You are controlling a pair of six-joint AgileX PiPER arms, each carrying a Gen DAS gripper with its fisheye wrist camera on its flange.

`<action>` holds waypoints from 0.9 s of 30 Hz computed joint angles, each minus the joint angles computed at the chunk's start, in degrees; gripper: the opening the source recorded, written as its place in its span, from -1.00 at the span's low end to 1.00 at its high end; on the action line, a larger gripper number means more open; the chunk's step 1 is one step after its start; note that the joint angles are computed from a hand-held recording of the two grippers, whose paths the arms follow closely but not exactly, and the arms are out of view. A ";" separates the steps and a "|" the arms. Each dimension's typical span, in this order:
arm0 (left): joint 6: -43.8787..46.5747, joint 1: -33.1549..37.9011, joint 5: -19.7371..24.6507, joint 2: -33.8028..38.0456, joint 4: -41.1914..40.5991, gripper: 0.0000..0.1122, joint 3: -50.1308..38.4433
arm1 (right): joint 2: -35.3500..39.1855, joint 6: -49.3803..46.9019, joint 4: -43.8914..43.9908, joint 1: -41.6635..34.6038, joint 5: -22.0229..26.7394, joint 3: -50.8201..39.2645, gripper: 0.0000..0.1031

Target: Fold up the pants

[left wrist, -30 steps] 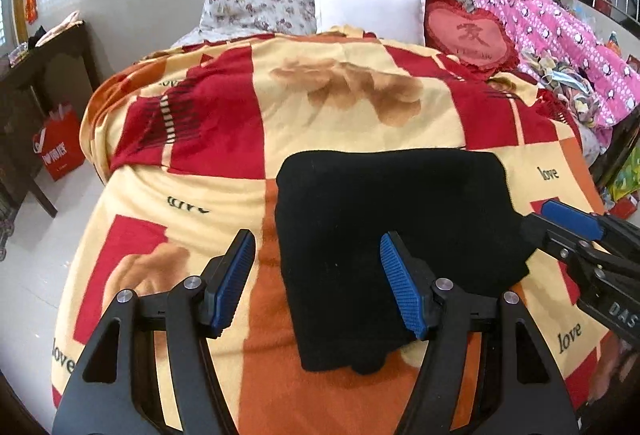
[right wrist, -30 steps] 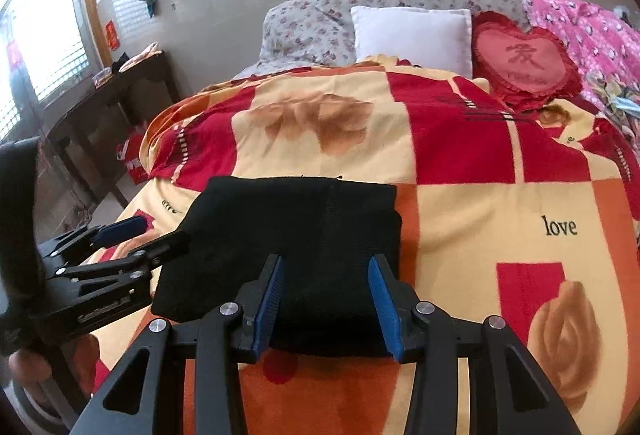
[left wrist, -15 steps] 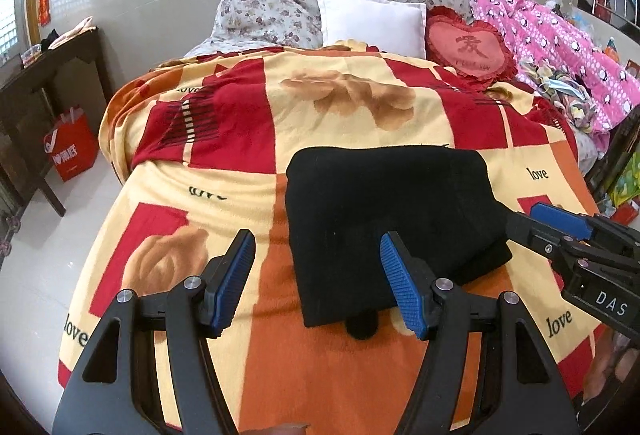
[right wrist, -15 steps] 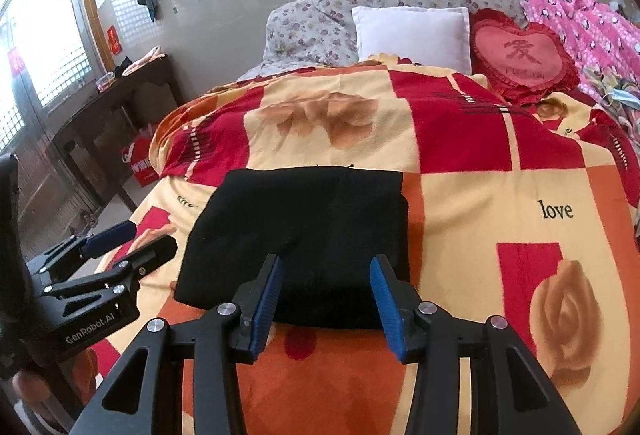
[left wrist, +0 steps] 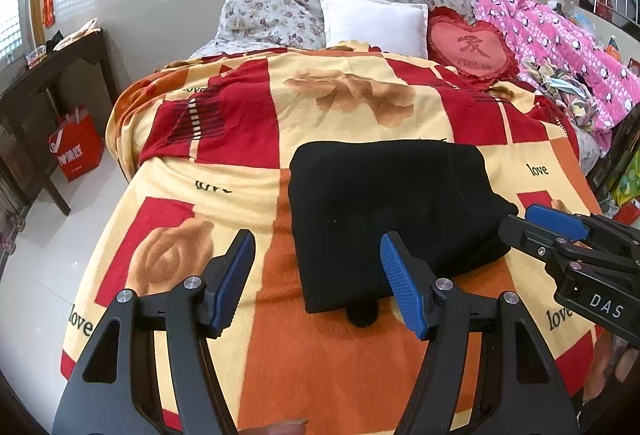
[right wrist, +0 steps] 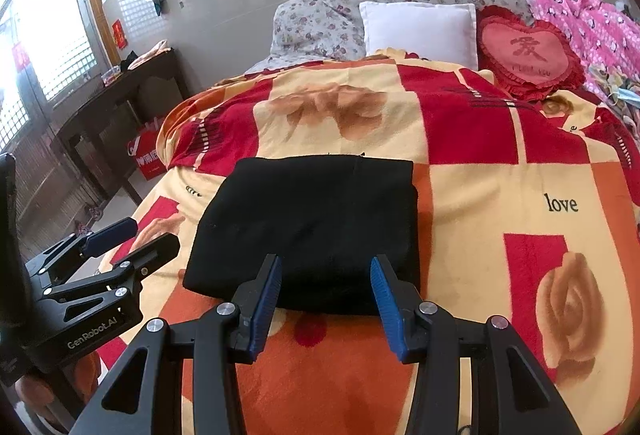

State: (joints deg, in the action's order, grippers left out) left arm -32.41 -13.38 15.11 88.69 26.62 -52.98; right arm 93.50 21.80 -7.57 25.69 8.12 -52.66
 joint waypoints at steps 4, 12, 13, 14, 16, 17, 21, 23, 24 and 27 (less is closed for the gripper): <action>-1.95 -0.37 -0.18 -0.33 2.05 0.17 0.45 | 0.30 -2.76 2.59 -0.16 0.10 -0.10 -0.13; -1.19 -0.41 0.07 -0.33 1.25 0.16 0.33 | 0.53 -3.83 3.65 -0.10 0.48 -0.47 -0.13; -1.00 -0.34 0.14 -0.40 1.07 0.16 0.33 | 0.48 -3.66 3.41 -0.15 0.46 -0.45 -0.13; -1.22 -0.48 0.25 -0.53 1.28 0.17 0.41 | 0.48 -3.66 3.41 -0.15 0.46 -0.45 -0.13; -1.22 -0.45 0.18 -0.50 1.27 0.17 0.45 | 0.76 -3.18 3.00 -0.03 0.84 -0.76 -0.13; -0.84 -0.34 0.12 -0.39 0.87 0.16 0.34 | 0.85 -3.16 3.02 0.02 0.93 -0.80 -0.13; -0.71 -0.27 0.05 -0.34 0.73 0.17 0.46 | 1.31 -4.77 4.43 -0.02 1.33 -1.12 -0.12; -0.48 -0.25 0.09 -0.33 0.51 0.17 0.59 | 1.30 -4.51 4.08 -0.01 1.32 -1.14 -0.12; -0.48 -0.20 0.10 -0.29 0.53 0.16 0.62 | 1.24 -4.47 4.08 0.00 1.27 -1.11 -0.12; -0.37 -0.22 0.06 -0.19 0.49 0.17 0.47 | 1.26 -5.71 5.33 -0.25 1.13 -1.17 -0.12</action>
State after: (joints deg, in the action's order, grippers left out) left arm -32.78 -13.60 15.17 88.49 27.11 -52.51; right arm 94.76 16.09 -2.24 25.44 9.25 -53.82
